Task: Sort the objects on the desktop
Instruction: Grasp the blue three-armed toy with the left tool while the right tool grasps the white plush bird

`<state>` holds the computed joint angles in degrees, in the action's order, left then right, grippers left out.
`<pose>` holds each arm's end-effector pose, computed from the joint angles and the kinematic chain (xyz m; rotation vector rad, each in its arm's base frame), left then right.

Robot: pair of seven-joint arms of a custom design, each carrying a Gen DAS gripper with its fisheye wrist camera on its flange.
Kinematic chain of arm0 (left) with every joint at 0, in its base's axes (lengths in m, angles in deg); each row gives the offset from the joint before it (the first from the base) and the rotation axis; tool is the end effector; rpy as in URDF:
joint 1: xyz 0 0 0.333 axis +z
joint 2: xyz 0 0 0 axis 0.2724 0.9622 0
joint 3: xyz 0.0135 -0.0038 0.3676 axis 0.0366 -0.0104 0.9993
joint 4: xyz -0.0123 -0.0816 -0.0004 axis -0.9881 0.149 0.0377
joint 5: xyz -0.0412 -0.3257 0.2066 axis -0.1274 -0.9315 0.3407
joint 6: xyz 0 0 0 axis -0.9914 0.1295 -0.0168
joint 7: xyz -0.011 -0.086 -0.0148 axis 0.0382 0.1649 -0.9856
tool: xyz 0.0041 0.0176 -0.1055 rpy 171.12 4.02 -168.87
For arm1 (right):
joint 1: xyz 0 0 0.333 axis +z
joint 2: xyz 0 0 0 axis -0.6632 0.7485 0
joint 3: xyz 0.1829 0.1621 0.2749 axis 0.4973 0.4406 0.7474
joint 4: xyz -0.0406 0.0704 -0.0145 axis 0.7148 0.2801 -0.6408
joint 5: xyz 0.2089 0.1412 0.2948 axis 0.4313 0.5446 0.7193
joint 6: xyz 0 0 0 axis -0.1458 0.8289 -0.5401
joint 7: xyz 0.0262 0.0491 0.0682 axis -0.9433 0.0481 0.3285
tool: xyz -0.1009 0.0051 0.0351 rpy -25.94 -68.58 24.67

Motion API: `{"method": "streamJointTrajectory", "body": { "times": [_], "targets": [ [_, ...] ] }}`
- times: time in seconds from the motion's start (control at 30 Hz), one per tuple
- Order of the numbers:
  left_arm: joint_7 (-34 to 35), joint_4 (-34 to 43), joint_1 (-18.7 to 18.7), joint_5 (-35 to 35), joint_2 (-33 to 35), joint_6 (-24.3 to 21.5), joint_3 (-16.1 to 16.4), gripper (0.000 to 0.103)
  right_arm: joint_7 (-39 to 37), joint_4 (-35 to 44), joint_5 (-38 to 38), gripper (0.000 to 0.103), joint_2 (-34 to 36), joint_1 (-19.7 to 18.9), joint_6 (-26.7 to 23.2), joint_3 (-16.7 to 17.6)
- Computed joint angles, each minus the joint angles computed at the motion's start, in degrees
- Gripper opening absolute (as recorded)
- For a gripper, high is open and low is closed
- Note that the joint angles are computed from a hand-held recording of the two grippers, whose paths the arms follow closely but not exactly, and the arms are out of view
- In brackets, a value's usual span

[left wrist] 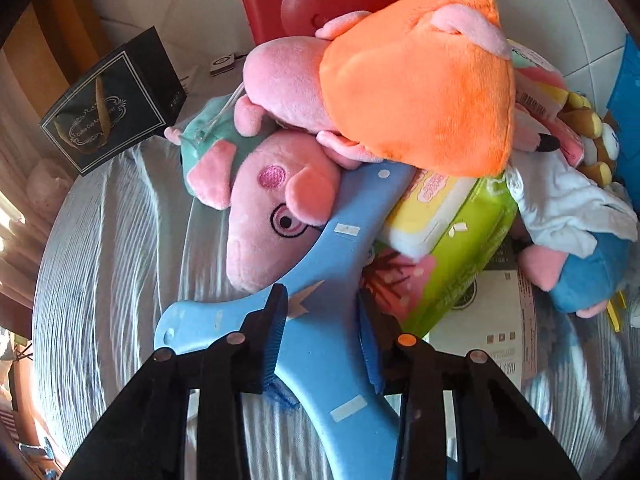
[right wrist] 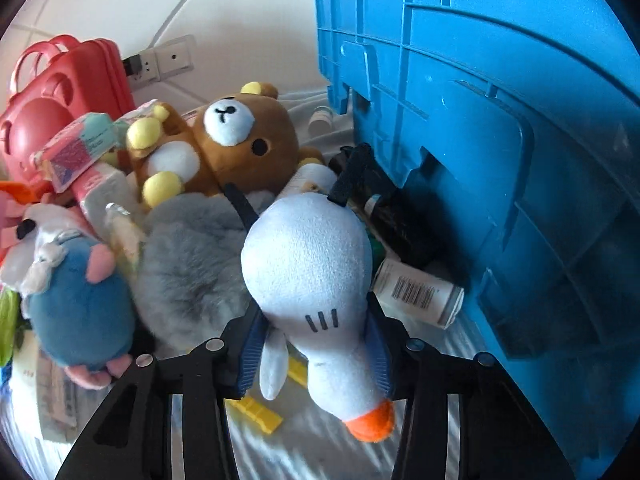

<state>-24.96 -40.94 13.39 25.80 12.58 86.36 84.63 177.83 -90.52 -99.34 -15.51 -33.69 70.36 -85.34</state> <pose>0.6496 -0.0151 0.4454 -2.1968 1.4966 -0.2603 0.7215 0.0029 0.4298 -1.2704 2.3817 -0.8660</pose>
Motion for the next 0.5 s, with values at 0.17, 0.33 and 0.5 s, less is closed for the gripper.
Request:
{"method": "streamJointTrajectory", "body": {
  "times": [0.17,0.33,0.5],
  "targets": [
    [3.29,-8.24,2.37,-3.75,-4.62,4.92,-1.2,0.034,-6.78,-5.38,4.84,0.045,-4.3,-1.19,3.44,4.2],
    [5.61,-9.57,4.14,-12.72,-4.63,7.08,-2.0,0.067,-11.98,-4.21,10.56,0.048,-2.62,-1.42,0.0,6.19],
    [5.85,-8.17,3.41,-14.62,-2.3,5.07,-1.3,0.076,-14.47,-3.68,12.11,0.056,-2.32,-0.73,-1.27,5.73]
  ]
}}
